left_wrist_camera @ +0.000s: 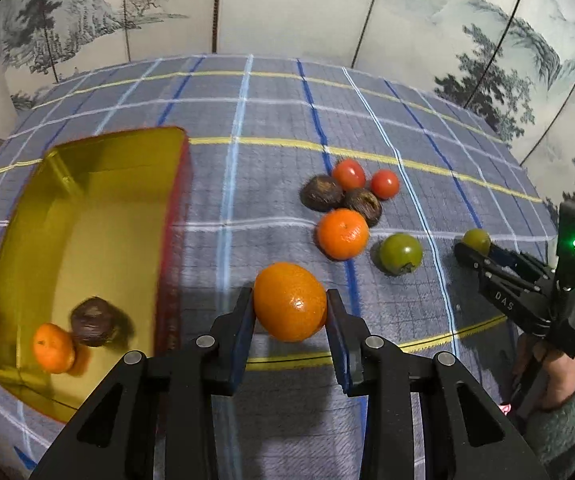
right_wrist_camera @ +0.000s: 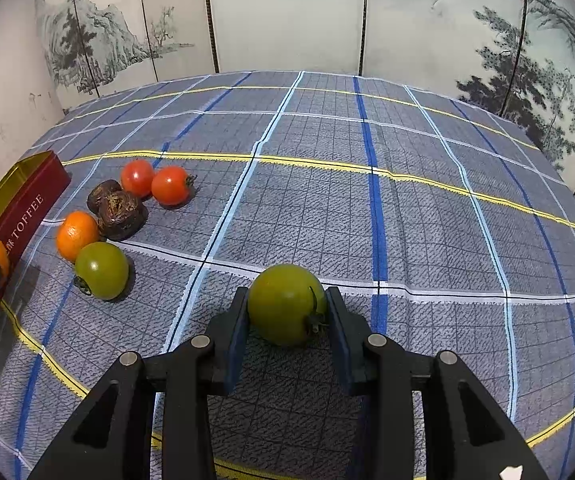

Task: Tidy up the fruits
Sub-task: 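Grasp the second mandarin orange with the left tool while the right tool holds the green tomato, then lower the orange into the tin with the left tool and open it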

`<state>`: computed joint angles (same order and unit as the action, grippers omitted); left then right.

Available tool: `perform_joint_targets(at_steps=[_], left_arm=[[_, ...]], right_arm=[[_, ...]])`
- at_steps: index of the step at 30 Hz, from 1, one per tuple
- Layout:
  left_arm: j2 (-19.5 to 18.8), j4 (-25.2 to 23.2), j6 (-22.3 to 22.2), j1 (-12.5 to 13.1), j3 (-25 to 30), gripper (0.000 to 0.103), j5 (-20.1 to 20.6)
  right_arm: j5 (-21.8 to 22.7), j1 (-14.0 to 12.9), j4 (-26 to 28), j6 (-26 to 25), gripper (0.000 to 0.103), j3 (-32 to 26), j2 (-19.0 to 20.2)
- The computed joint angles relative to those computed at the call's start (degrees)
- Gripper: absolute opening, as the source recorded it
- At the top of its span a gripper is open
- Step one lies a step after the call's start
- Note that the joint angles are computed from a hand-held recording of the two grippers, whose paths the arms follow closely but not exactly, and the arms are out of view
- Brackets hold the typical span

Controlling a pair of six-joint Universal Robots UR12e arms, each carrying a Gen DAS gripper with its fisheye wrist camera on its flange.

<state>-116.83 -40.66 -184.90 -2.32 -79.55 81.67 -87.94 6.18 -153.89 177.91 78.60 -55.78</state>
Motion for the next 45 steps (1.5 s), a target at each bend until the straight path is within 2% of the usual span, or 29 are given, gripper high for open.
perform_joint_targets(at_steps=[4, 10, 15, 18, 24, 45], left_arm=[[0.71, 1.17, -0.19, 1.00, -0.38, 0.036, 1.05], [0.73, 3.16, -1.39, 2.98, -0.01, 0.036, 6.12], [-0.34, 2.04, -2.08, 4.60, 0.88, 0.036, 11.30], [-0.88, 0.77, -2.54, 5.55, 1.17, 0.036, 12.58], [-1.56, -1.26, -1.80, 6.45, 1.05, 0.036, 13.79], [-1.82, -3.00, -0.33, 6.19, 0.00, 0.036, 15.33]], right_arm=[[-0.40, 0.09, 0.04, -0.20, 0.036, -0.01, 0.00], [-0.74, 0.17, 0.05, -0.37, 0.035, 0.01, 0.00], [-0.69, 0.16, 0.04, -0.35, 0.035, 0.00, 0.00], [-0.69, 0.16, 0.04, -0.35, 0.035, 0.00, 0.00], [-0.72, 0.17, 0.05, -0.34, 0.035, 0.00, 0.00], [-0.79, 0.22, 0.05, -0.32, 0.035, -0.01, 0.01]])
